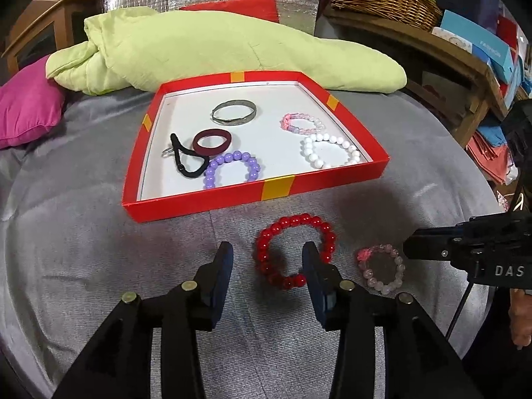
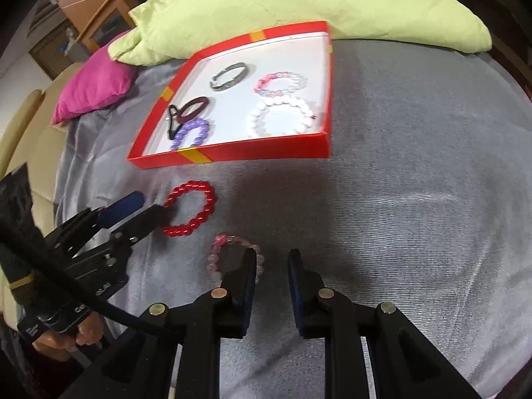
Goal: Organize jewelry
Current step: 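Grasp the red bead bracelet with the left tool, then grasp the pink-white bead bracelet with the right tool and lift it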
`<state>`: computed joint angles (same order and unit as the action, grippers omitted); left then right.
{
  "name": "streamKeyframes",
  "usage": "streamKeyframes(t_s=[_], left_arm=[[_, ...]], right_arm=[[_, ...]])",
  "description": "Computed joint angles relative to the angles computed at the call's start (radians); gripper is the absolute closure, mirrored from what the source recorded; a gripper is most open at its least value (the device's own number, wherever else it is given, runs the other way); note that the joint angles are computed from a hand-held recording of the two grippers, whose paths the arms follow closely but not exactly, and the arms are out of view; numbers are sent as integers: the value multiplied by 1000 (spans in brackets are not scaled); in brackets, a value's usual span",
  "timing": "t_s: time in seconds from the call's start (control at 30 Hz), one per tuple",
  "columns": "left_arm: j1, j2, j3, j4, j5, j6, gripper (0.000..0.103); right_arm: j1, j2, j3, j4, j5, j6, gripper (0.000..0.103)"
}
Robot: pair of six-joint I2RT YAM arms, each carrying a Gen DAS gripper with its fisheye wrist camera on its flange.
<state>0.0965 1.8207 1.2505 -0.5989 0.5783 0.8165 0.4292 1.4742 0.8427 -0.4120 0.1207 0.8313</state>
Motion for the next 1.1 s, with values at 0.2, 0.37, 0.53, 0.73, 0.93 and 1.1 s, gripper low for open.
streamKeyframes(t_s=[0.2,0.37,0.53,0.73,0.93,1.1], left_arm=[[-17,18,-9,43,-50,-12,58],[-19,30,-5,39,-51,7,90],[-19,24,-7,30,-55,26,94],[17,35,26,-14,-32,51,94],[58,51,56,-41,-21,71,94],[76,62,71,-49,-17,77,94]], right_arm=[[15,5,2,14,-27,-21,55],[40,8,10,8,-2,-52,48],[51,33,25,-4,5,-69,48],[71,78,60,-17,27,-81,48],[102,130,86,-23,72,-84,48],[136,157,112,-58,146,-107,70]])
